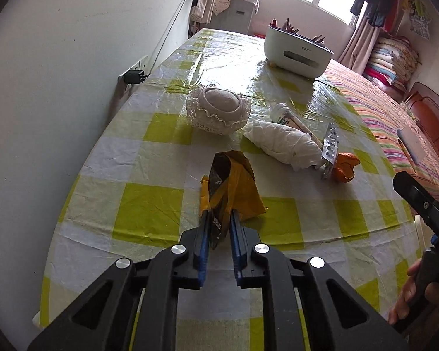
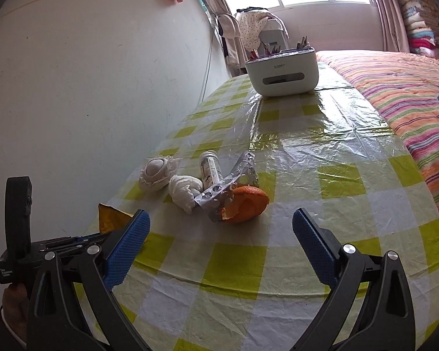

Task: Collect trash
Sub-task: 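Grasp the gold snack wrapper with the left tool while the right tool grasps the orange peel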

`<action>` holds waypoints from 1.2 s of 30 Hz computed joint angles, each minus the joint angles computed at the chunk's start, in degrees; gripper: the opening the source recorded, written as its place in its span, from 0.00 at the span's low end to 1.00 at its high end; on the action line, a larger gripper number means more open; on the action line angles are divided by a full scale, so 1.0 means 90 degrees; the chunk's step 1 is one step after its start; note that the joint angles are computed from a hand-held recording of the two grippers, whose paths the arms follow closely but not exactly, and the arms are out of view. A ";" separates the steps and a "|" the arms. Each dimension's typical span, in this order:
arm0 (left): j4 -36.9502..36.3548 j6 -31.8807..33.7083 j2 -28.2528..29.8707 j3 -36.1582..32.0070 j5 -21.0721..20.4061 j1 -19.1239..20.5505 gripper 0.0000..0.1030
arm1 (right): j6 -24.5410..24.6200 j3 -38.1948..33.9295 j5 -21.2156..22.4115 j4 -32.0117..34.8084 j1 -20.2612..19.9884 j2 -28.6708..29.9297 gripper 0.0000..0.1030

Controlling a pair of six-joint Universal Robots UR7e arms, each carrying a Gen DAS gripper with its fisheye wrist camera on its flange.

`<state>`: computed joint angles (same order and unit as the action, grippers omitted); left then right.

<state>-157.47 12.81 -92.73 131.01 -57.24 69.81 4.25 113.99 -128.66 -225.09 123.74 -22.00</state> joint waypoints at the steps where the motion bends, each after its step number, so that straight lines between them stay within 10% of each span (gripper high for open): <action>1: -0.0008 -0.0005 -0.0010 0.0008 -0.0012 -0.0001 0.12 | 0.0036 -0.0037 -0.0015 0.0096 -0.0035 -0.0016 0.94; 9: 0.0099 -0.0135 -0.0143 -0.0030 -0.0345 0.0065 0.07 | 0.0265 -0.0223 0.0247 0.0745 -0.0377 -0.0167 0.90; 13: 0.0247 -0.0227 -0.0190 -0.0054 -0.0463 0.0056 0.07 | 0.0581 -0.0216 0.0595 0.1020 -0.0608 -0.0246 0.68; 28: 0.0415 -0.0292 -0.0194 -0.0023 -0.0554 -0.0049 0.07 | 0.0826 -0.0510 0.0613 0.1503 -0.0903 -0.0207 0.62; 36: 0.0450 -0.0253 -0.0182 0.0030 -0.0554 -0.0130 0.07 | 0.0891 -0.0448 0.0781 0.1599 -0.0969 -0.0229 0.30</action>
<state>-153.42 10.54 -94.37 131.28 -62.23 68.64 12.27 109.96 -121.63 -210.69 115.03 -24.06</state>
